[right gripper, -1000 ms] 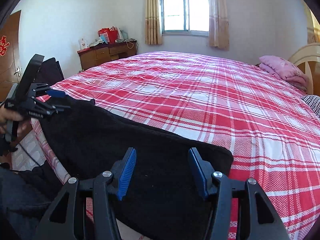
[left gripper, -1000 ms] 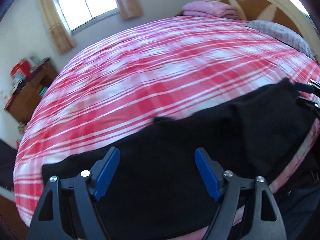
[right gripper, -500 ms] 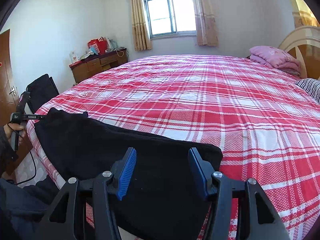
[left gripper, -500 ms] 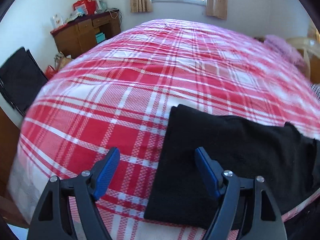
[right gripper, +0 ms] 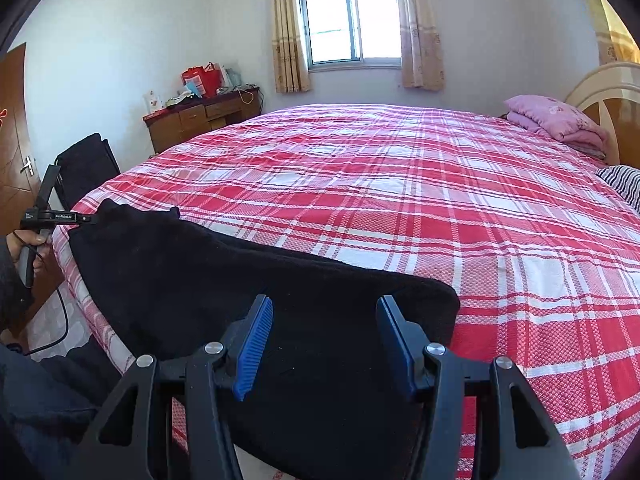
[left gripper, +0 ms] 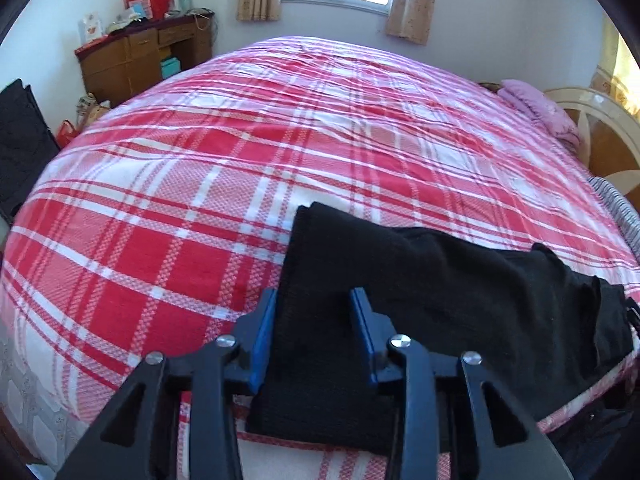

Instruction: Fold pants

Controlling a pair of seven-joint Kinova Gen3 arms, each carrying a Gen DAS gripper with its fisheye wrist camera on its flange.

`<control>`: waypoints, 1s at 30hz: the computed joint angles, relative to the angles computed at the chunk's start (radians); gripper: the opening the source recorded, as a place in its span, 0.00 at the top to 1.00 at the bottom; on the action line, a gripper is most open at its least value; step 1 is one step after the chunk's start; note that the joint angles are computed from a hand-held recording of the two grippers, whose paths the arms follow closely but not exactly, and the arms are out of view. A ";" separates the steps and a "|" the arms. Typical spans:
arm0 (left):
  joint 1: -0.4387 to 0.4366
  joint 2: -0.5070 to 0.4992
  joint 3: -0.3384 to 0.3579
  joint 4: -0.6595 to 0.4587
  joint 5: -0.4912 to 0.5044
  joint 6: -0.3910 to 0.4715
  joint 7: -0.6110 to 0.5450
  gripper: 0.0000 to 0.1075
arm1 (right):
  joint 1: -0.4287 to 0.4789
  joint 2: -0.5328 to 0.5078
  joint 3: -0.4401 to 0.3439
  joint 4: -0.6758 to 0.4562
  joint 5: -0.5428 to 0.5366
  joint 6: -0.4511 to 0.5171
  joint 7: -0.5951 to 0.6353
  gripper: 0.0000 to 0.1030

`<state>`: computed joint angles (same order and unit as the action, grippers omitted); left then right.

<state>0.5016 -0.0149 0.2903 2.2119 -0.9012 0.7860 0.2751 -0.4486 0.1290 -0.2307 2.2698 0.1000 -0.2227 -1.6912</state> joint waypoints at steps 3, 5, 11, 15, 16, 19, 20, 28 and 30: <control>0.029 -0.008 -0.027 -0.014 0.024 0.024 -0.012 0.80 | 0.003 -0.002 -0.001 0.003 0.005 -0.006 -0.005 0.46; 0.047 -0.055 -0.078 0.020 0.022 -0.041 0.006 0.87 | 0.000 -0.005 0.003 0.008 -0.001 -0.015 -0.003 0.46; -0.097 -0.147 0.022 0.049 0.055 -0.145 -0.020 0.88 | 0.003 -0.011 0.010 0.017 -0.010 -0.036 -0.012 0.46; -0.126 -0.179 0.094 -0.003 0.086 -0.108 -0.071 0.89 | 0.005 -0.017 0.013 0.027 -0.015 -0.056 -0.019 0.46; -0.124 -0.194 0.099 -0.010 0.085 -0.122 -0.069 0.89 | 0.000 -0.019 0.018 0.028 -0.028 -0.059 -0.013 0.46; -0.150 -0.195 0.152 -0.049 0.074 -0.142 -0.085 0.89 | 0.012 -0.023 0.014 0.030 -0.016 -0.065 -0.035 0.46; -0.160 -0.191 0.168 -0.060 0.070 -0.143 -0.091 0.89 | 0.017 -0.024 0.013 0.031 -0.009 -0.069 -0.046 0.46; -0.114 -0.071 0.200 -0.208 0.018 -0.224 -0.140 0.90 | 0.050 -0.042 0.027 0.027 -0.002 -0.075 -0.122 0.46; -0.082 -0.021 0.181 -0.264 0.022 -0.248 -0.189 0.92 | 0.058 -0.045 0.030 0.027 0.000 -0.076 -0.144 0.46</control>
